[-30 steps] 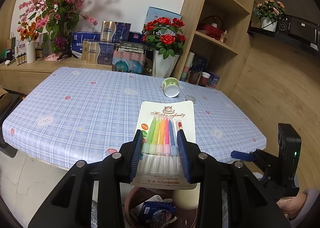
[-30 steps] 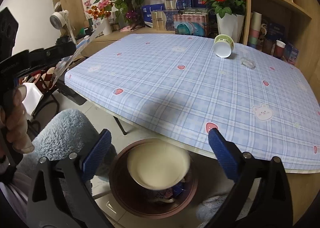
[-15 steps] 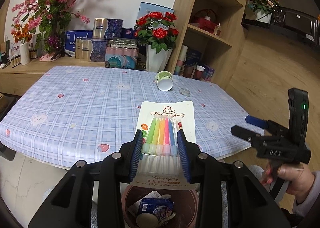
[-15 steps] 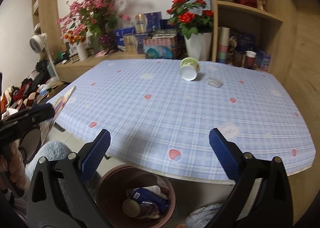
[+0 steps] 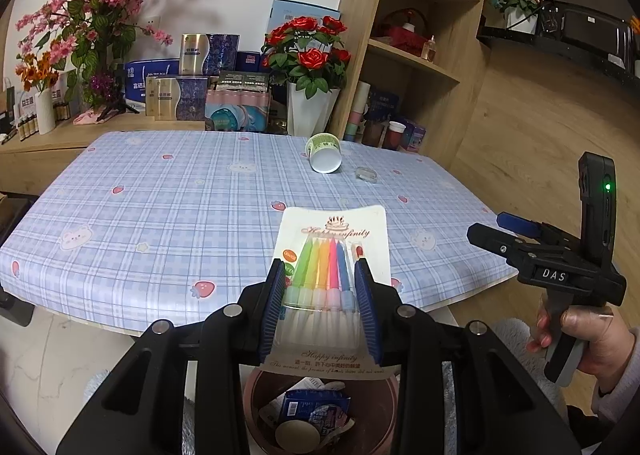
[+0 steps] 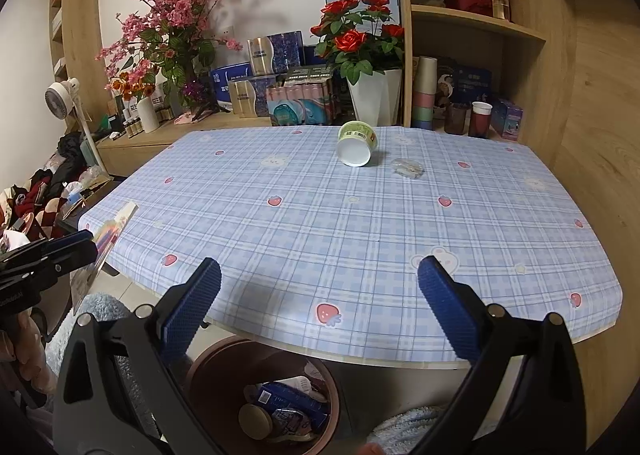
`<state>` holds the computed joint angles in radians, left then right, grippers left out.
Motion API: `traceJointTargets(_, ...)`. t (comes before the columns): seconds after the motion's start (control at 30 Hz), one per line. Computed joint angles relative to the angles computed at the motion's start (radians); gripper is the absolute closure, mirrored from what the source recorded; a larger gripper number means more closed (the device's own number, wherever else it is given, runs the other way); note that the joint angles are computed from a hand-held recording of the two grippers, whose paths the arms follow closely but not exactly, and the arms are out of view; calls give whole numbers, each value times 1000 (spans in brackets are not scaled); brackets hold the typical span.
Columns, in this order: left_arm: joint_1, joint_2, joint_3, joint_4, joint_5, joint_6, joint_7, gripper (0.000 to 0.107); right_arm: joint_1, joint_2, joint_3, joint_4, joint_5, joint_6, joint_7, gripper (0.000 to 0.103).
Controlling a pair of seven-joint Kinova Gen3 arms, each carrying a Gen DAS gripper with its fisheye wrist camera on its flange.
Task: Collect trash
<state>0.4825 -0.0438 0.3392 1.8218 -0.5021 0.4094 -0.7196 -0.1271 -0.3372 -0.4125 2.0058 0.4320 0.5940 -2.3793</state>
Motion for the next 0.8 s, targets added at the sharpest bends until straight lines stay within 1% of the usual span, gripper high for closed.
traceJointTargets(0.2,8,3,3,-1,-2,4,-17,72,1,2,-2,-1,0,4,-1,6)
traceJointTargets(0.3,11,4,-2,-1,11,2,-27,72,4,2,-6,-1,3,7,-8,6)
traceJointTargets(0.37,13,7,-3,-4,15,6,-30,70,5,1,-6,0,5,9,-11,6)
traceJointTargets(0.4,13,8,-6,-4,23,5,-35,65,6,1,-7,0,6,10,-14,6)
traceJointTargets(0.43,14,7,-9,-3,31,1,-41,62,5,0,-4,1,6,10,-14,6)
traceJointTargets(0.5,12,6,-13,-1,41,-7,-49,51,5,0,-2,1,5,10,-15,6)
traceJointTargets(0.53,10,7,-10,-1,29,-6,-38,48,6,0,-2,1,6,11,-16,6)
traceJointTargets(0.6,6,5,-4,1,-10,-5,-2,39,8,0,-5,0,9,14,-19,6)
traceJointTargets(0.7,-3,4,2,-1,-65,-2,50,28,6,1,-1,-1,9,17,-19,6)
traceJointTargets(0.8,-11,7,3,-12,-129,12,105,21,7,1,-1,-1,12,19,-22,6)
